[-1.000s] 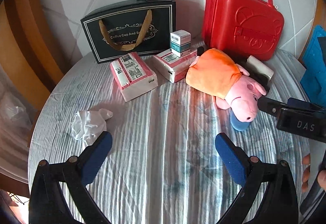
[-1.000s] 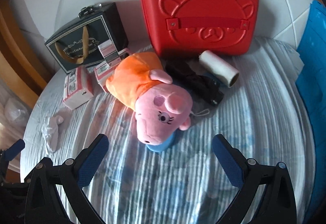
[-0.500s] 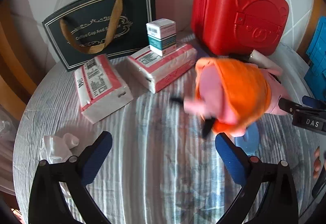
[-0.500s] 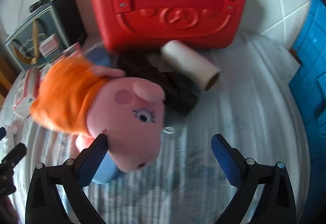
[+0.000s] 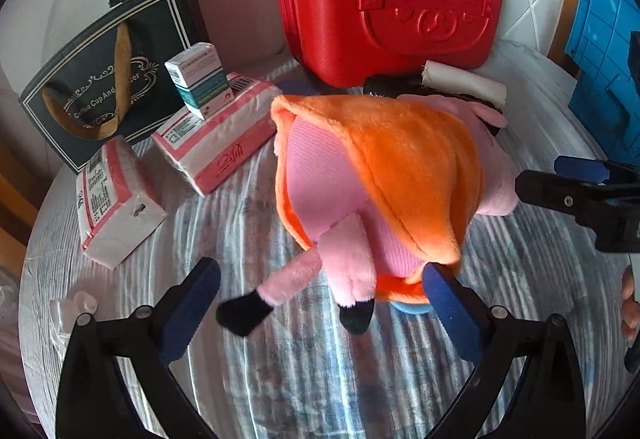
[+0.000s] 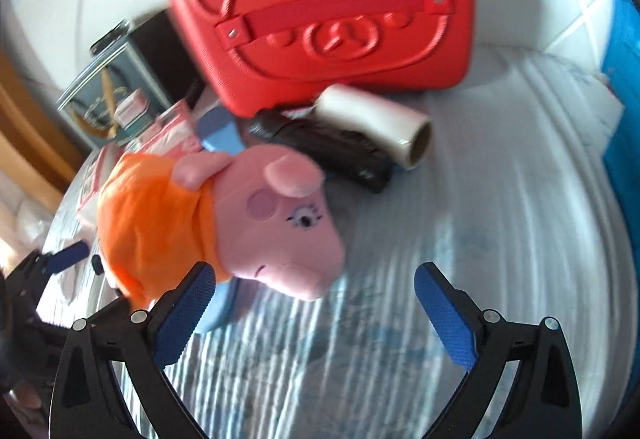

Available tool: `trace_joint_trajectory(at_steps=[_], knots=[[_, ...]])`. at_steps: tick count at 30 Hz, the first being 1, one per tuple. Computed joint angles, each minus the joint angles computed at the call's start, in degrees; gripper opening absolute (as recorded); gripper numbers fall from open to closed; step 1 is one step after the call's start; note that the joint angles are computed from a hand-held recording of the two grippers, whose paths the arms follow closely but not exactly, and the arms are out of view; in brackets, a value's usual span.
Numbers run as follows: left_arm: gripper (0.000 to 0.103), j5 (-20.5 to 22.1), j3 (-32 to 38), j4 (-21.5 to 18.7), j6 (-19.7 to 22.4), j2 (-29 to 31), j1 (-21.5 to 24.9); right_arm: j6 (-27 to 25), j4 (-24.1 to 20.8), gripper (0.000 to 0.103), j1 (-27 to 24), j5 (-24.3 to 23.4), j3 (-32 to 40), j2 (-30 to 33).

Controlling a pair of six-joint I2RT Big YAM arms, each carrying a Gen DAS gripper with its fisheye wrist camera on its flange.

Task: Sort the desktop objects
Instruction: 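Grasp the orange-dressed Peppa plush with the right tool and lift it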

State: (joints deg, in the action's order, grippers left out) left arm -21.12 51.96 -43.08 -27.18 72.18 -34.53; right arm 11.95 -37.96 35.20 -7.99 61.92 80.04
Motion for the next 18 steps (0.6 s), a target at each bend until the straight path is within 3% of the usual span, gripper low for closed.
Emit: trace_joint_trajectory(at_steps=[3,6,11,18], knots=[[0.103,-3.6,1.6,0.16,0.21,2.68,1.7,0.07,0.52,0.092,0.21,-2.18,0.9,2.16],[0.103,1.11,1.28,2.67,0.63,1.83,5.1,0.46,1.29,0.072,0.47,-4.04,2.51,4.51],[0.103,7.64,-0.31,5.55,2.59,0.14,6.91,0.21,4.0,0.071,1.14,-5.94,4.06,5.54],[0.103,8.09,0.86,7.62,6.75,4.3,5.21,-0.75,2.37,0.069,1.4,-4.88,5.79,7.34]])
